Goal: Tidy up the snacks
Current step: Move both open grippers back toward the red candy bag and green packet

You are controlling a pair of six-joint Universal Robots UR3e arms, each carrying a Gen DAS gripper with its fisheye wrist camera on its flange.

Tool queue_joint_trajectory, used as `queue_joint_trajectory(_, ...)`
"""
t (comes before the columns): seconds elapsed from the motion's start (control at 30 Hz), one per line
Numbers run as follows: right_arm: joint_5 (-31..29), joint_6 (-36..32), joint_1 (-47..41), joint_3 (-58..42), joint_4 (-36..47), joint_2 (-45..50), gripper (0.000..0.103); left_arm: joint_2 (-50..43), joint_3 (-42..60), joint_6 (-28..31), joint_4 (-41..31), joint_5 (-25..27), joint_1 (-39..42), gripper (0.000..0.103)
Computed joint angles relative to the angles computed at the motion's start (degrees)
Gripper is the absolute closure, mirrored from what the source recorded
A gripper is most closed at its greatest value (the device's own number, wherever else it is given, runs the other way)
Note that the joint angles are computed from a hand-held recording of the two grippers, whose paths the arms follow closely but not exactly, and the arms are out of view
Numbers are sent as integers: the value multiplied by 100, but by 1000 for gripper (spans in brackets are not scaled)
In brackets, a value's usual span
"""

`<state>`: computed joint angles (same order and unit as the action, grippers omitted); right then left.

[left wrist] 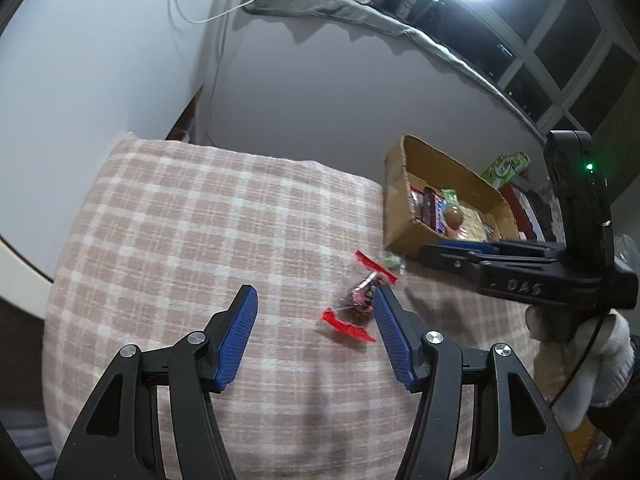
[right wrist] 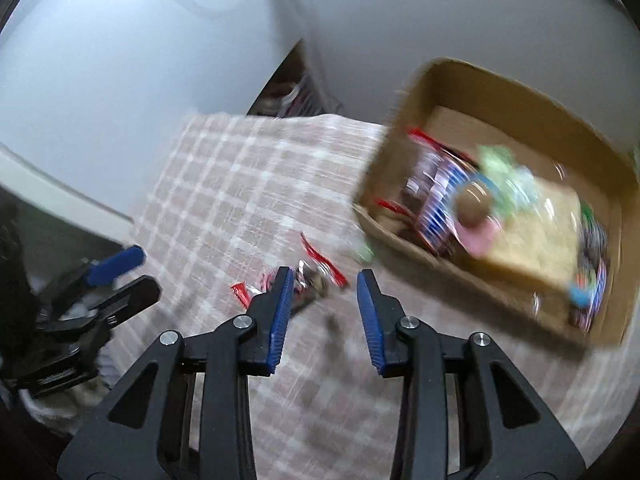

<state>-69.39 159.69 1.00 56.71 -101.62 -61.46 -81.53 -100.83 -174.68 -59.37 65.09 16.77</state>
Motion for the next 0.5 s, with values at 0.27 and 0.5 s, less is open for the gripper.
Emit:
queue_joint_trajectory(0.27,74,315,-394,1385,-510,-731,68,-1780,1638,550,-82,75,-473,56)
queue_joint_trajectory(0.5,110,262,-1030,2257,-682,-1345,68,-3715,3701,818,-874,340,-1256,78)
